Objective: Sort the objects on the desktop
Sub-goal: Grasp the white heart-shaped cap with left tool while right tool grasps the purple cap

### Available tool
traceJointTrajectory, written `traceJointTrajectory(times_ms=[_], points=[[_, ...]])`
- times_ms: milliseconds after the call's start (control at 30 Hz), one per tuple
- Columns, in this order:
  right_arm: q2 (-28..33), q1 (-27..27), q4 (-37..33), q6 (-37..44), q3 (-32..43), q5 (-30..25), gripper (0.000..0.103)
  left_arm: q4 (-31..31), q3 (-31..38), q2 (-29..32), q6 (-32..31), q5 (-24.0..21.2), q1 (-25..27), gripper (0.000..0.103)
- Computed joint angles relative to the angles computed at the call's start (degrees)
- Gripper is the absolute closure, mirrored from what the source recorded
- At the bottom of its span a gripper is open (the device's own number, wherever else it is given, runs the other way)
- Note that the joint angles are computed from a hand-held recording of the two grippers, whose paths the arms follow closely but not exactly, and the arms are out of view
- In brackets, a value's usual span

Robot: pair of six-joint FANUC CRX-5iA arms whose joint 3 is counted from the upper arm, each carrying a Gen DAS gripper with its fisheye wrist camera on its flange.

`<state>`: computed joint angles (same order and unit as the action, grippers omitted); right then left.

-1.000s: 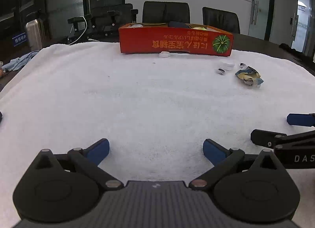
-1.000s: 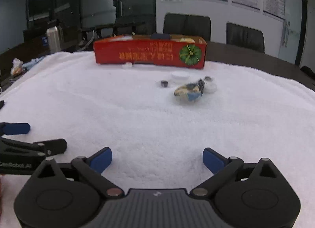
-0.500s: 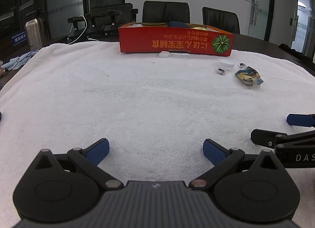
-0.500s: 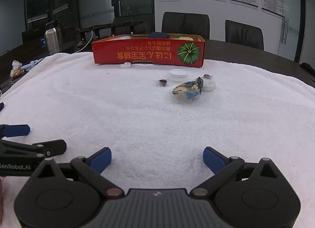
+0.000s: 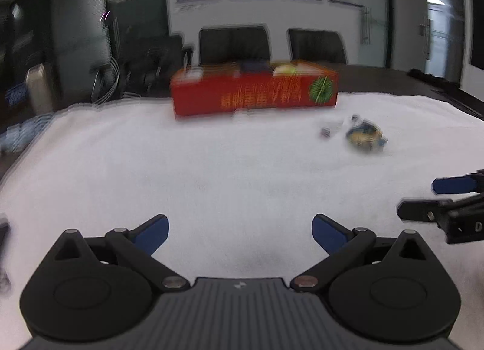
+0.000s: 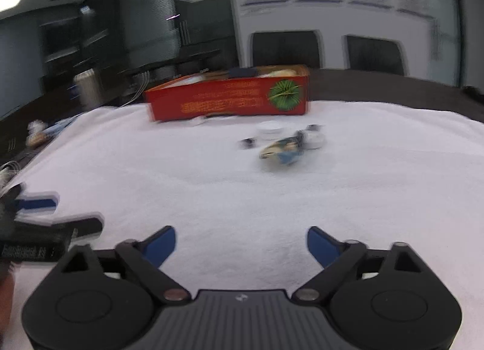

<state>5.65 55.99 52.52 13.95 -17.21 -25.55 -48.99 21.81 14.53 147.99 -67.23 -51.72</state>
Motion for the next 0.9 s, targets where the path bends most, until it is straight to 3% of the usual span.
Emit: traceJointTrajectory(times_ms=[67, 167, 233, 300, 367, 433, 600, 667, 800, 900], points=[[0.02, -0.11, -10.73, 13.11, 4.02, -1.03, 0.026, -1.80, 0.18, -1.18, -2.60, 2.11, 0.86, 0.000], [1.84, -2.26, -16.47, 22.43, 9.28, -1.13, 0.030, -0.82, 2.69, -0.69, -8.71, 5.75, 3.99, 0.000], [4.63, -3.55, -20.24, 28.28, 14.45, -2.53, 0.041, 0.49, 4.17, 0.35, -11.82, 9.63, 6.45, 0.000], [8.06, -4.79, -23.63, 34.37, 19.65, -2.98, 0.047, 1.65, 7.43, 3.22, -15.32, 10.76, 8.55, 0.001], [12.35, -5.69, -27.64, 39.06, 25.99, -5.07, 0.047, 3.63, 10.99, 6.66, -18.31, 11.37, 10.79, 0.013], [16.49, -6.49, -33.50, 45.12, 32.89, -8.45, 0.055, 9.93, 13.22, 9.38, -24.40, 13.59, 14.27, 0.014], [25.83, -7.41, -39.43, 49.81, 47.52, -19.63, 0.055, 20.65, 17.93, 15.52, -31.41, 15.26, 20.41, 0.019], [27.54, -7.79, -41.94, 51.31, 50.27, -21.00, 0.055, 23.59, 18.17, 16.78, -31.63, 16.36, 21.96, 0.024], [27.67, -7.70, -41.51, 51.77, 48.63, -15.91, 0.055, 26.55, 18.65, 18.61, -31.89, 17.81, 23.68, 0.032], [28.08, -7.67, -40.23, 51.36, 47.56, -12.81, 0.067, 27.61, 18.86, 19.52, -32.97, 18.58, 24.18, 0.045]])
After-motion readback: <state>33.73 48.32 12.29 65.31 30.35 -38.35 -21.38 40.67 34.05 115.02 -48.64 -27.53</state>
